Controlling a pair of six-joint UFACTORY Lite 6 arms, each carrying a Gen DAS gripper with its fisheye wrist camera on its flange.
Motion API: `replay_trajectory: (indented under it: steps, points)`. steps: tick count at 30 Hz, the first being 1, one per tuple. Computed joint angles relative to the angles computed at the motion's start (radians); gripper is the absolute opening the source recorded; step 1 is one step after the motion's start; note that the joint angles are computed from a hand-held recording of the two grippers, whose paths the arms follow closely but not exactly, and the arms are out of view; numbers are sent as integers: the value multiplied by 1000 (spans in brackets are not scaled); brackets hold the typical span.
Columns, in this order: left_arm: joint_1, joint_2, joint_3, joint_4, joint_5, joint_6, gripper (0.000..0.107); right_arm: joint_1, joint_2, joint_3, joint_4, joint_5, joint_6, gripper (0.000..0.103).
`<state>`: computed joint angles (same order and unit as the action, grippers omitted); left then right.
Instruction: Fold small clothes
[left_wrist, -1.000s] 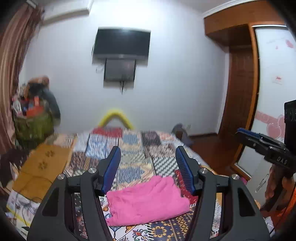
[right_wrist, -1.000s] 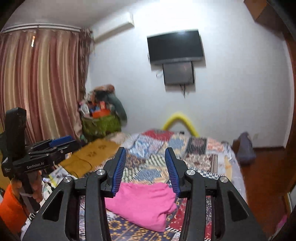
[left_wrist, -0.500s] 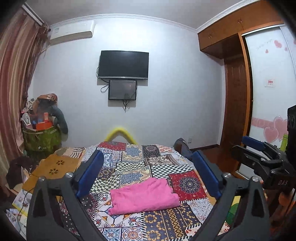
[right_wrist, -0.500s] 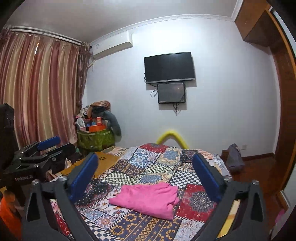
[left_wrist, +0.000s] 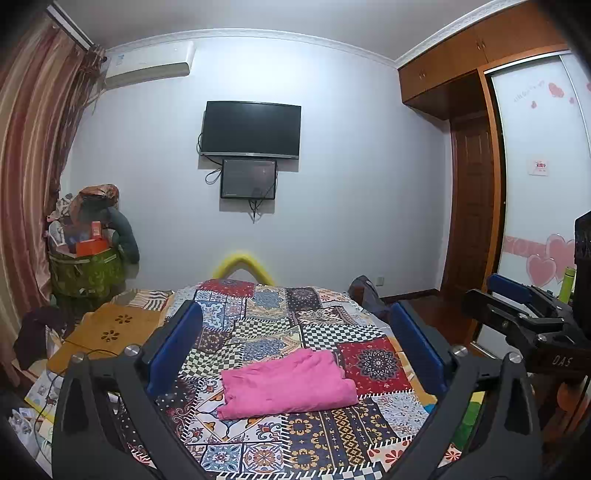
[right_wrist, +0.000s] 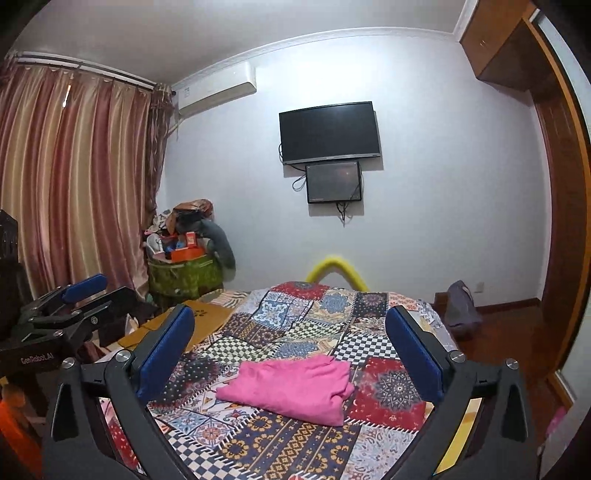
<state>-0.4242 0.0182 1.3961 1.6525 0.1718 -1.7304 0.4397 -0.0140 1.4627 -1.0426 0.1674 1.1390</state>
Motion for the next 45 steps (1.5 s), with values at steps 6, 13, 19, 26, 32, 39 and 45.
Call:
replay_trajectory:
  steps: [6,13,19,26,32,39,45]
  points:
    - [8,0,-8,-13,-6,9,103,14,-7,-20,-70,19,65,103]
    - [19,20,13,-91,-25,73,103,26,-2,-13,-29,41,31,103]
    - [22,35,29,-143,-31,121,103,19,-1,-7,41,43,-38,103]
    - [27,45,39,-194,-37,181,103,20,-1,1,93,59,-91,103]
    - [38,55,45,-210,-52,185,103,10,2,13,163,59,-153,103]
    - [50,79,72,-320,-69,291,103,2,-3,7,181,57,-164,103]
    - [62,81,74,-440,-90,410,103,8,1,14,166,65,-151,103]
